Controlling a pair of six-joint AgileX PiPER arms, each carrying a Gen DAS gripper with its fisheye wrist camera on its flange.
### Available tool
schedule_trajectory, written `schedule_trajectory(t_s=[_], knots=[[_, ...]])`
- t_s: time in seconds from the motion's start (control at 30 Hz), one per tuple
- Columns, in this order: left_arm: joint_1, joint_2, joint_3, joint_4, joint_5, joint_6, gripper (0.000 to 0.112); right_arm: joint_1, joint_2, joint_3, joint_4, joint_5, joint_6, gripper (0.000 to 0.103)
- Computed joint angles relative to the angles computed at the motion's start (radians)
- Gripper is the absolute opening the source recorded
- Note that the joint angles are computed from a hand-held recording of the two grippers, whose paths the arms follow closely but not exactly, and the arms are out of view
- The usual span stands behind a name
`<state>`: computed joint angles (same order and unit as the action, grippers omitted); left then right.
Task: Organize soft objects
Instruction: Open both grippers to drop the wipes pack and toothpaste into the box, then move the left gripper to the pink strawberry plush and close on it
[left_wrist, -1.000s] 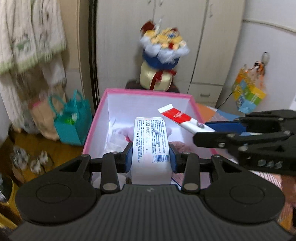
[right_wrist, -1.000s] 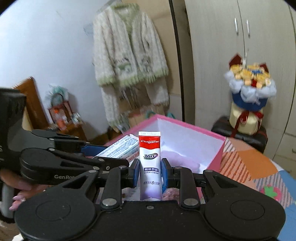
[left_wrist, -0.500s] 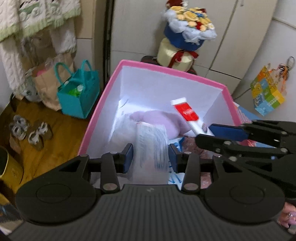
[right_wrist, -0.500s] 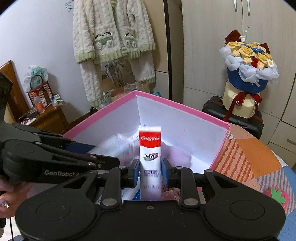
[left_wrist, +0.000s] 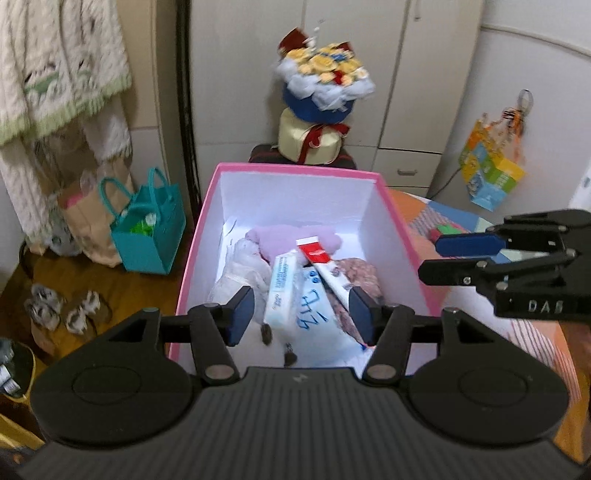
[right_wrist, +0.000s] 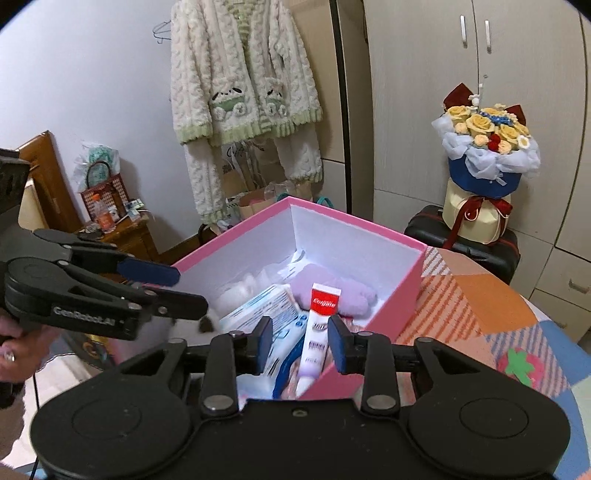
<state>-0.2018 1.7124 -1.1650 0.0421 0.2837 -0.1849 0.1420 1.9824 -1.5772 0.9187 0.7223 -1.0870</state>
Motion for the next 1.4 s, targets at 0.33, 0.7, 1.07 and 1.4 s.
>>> schedule_trajectory(t_s=[0.33,0.7,1.07,1.4], knots=[[-0.123,-0.259,0.156,0.096,0.058,-0.018,0.062,-0.084,-0.26,0.258,0.046,0.066,-0.14,0.052],[-0.368,-0.394,0.248,0.365,0.202,-0.269,0.066,-0.213,-0.505,0.504,0.027,0.121,-0.31,0.072],[-0.532,-0.282,0.21,0.414,0.231,-0.327,0.078,-0.483,-0.571,0.691,0.136,0.207,-0.606,0.083],[-0.478,-0.04,-0.001,0.088,0.157,-0.062,0.08,-0.631,-0.425,0.671,0.22,0.218,-0.782,0.084]])
